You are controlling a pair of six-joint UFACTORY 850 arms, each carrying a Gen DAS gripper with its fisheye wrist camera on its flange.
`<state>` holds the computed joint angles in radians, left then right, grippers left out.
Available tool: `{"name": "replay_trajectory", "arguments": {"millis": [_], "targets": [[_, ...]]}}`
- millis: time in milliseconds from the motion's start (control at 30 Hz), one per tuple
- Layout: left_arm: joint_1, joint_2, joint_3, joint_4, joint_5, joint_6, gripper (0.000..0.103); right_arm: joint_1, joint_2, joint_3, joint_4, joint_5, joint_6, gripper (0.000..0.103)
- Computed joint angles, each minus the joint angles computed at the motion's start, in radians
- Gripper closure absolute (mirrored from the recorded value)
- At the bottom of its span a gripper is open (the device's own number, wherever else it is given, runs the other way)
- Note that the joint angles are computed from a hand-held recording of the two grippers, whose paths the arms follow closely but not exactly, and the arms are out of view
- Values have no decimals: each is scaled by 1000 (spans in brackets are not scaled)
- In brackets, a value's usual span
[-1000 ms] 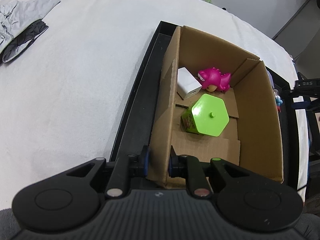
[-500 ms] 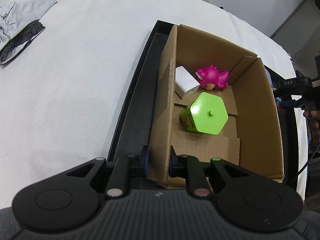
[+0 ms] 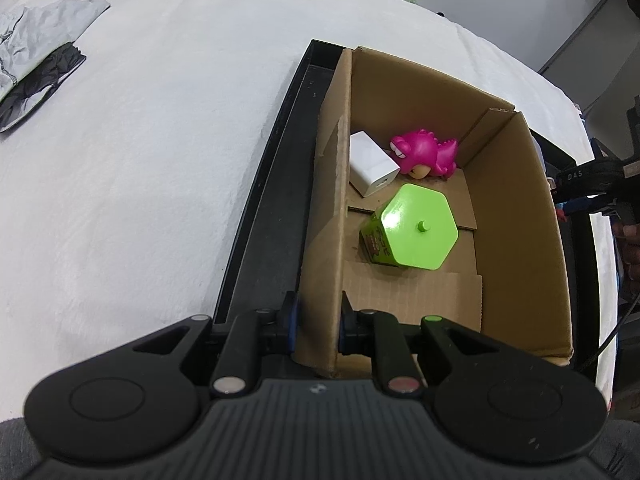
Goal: Organize rigid objects
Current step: 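Grasp the red-blue figure with the right gripper, then lift the red-blue figure with the right gripper and carry it over the box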
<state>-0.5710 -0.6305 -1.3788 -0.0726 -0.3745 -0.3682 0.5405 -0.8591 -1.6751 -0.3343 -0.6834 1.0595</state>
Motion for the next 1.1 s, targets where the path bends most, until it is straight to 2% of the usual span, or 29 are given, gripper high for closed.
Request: {"name": "replay_trajectory", "arguments": {"millis": [433, 1100], "targets": [[-8, 0, 2, 29, -4, 7, 86, 31, 75, 61, -11, -1, 19, 64], [-13, 6, 1, 57, -11, -13, 86, 82, 243, 206, -84, 52, 109, 64]]}}
